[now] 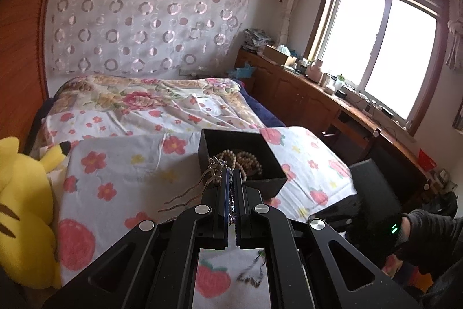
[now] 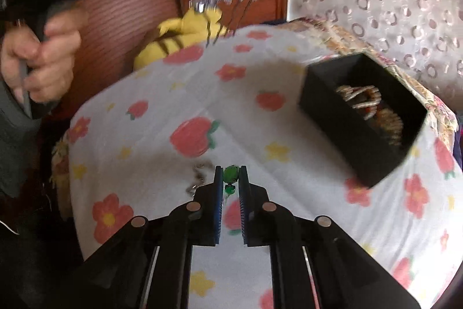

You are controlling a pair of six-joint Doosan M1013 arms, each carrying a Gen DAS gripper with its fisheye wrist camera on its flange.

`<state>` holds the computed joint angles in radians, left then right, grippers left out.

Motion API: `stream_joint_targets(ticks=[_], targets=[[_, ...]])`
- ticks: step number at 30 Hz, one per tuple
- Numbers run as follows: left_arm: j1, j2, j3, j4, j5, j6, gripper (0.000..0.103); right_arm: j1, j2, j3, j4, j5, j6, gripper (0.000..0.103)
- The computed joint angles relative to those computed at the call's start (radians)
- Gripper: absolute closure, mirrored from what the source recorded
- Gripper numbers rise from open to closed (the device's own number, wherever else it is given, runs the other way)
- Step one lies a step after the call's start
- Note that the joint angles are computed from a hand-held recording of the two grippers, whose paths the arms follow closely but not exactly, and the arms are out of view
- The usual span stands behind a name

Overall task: Organize jewelry
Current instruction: 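Carry the hair comb to the black box with the left tool while the right carries the green piece, then open both tools over the black box to drop the comb and green piece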

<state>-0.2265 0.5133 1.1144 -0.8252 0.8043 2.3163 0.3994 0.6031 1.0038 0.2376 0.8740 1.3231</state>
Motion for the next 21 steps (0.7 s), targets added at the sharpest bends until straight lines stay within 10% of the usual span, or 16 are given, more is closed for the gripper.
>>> stream_joint_targets(ticks=[11, 21], targets=[[-0.059, 0.124, -0.205, 0.103, 0.021, -0.101, 0.101, -0.078, -0.034, -0.041, -0.028, -0.121, 0.033, 0.091], [-0.093, 0.244, -0.359, 0.224, 0.087, -0.221, 0.101, -0.122, 0.067, -0.187, -0.042, -0.076, 0.063, 0.091]])
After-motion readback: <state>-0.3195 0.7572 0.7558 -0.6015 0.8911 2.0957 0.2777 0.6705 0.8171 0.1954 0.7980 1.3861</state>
